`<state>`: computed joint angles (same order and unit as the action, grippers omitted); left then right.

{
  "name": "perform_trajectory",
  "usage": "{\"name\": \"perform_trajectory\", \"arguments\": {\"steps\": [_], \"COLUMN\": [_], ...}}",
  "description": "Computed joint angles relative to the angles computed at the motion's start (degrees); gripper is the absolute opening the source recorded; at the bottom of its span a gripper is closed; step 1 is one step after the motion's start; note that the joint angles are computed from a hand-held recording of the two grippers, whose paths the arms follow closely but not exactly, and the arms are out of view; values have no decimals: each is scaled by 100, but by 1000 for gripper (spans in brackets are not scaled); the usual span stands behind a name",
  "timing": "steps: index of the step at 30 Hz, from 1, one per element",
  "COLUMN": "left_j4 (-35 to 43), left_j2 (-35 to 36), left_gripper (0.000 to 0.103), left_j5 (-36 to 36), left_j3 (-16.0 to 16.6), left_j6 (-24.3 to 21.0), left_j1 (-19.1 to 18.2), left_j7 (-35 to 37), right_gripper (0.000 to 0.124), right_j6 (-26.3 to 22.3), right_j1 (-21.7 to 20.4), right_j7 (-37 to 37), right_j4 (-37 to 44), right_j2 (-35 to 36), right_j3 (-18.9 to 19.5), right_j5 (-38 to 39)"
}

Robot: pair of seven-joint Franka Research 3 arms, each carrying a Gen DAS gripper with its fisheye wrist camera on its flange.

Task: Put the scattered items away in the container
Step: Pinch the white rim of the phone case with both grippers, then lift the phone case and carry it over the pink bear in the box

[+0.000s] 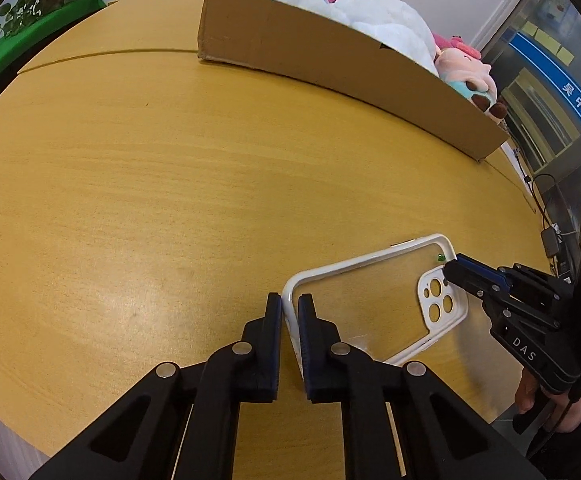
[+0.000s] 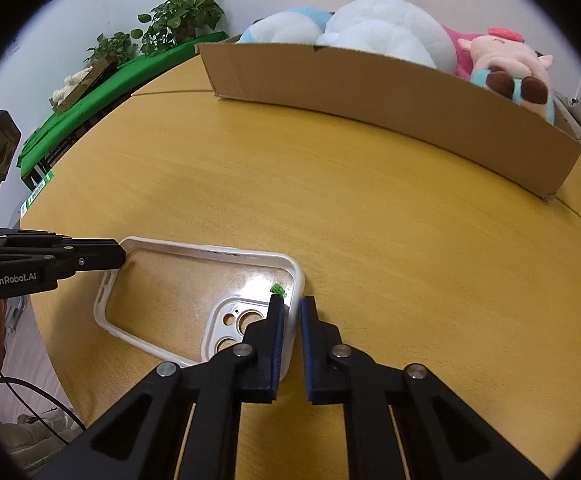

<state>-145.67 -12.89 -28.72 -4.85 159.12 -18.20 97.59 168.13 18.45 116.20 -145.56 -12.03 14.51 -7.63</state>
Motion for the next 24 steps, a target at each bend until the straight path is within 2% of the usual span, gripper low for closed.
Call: {"name": "perform_trajectory", "arguments": {"steps": [3, 5, 6, 8, 11, 12, 13, 15, 17, 19, 21, 22, 24], "left_j4": [213, 465, 607, 1014, 1817, 2119, 2487, 3101, 3867, 4780, 5780, 6281, 7281], "left_j2": [7, 30, 47, 128, 409, 543, 727, 1101, 1598, 2209, 2831, 3203, 3997], "left_gripper": [7, 7, 7, 7, 7, 7, 7, 7, 7, 7, 7, 7, 7], "left_j5": [-99, -312, -290, -332, -577, -673, -589, -258, 221, 419, 524, 769, 1560], "left_j3": [5, -260, -246, -380, -229, -381, -388, -662, -634, -349, -43, -137, -701], "left_j6": [-30, -86, -68, -7, -4, -15, 1, 76, 37, -138, -670, -757, -885], "left_j1": [-3, 277, 264, 411, 308, 469, 475, 732, 693, 419, 203, 279, 670], "left_j7": [195, 441, 496, 748, 1258, 1448, 1554, 1528, 1367, 1398, 1330, 1152, 638], "right_gripper": [7, 7, 7, 7, 7, 7, 7, 7, 7, 6, 6, 6, 6], "right_j6": [120, 160, 174, 208, 316, 341, 352, 335, 229, 106, -42, -88, -215], "right_j1": [-354, -675, -860, -1247, -1823, -2000, -2191, -2518, -2870, -2950, -2884, -2835, -2697], "right_j7": [457, 781, 940, 1237, 1598, 1724, 1860, 2207, 2736, 3045, 3142, 3163, 3128], "right_j4": [9, 66, 124, 290, 672, 845, 1074, 1580, 2196, 2758, 3359, 3670, 4256], "right_j2": [-189, -338, -401, -507, -496, -435, -339, -78, 314, 762, 1275, 1540, 2027], "right_j3": [217, 419, 526, 713, 928, 992, 1045, 1124, 1254, 1190, 1040, 945, 766], "right_j5": [-405, -766, -963, -1352, -1926, -2112, -2336, -2902, -3683, -4129, -4304, -4349, -4364]}}
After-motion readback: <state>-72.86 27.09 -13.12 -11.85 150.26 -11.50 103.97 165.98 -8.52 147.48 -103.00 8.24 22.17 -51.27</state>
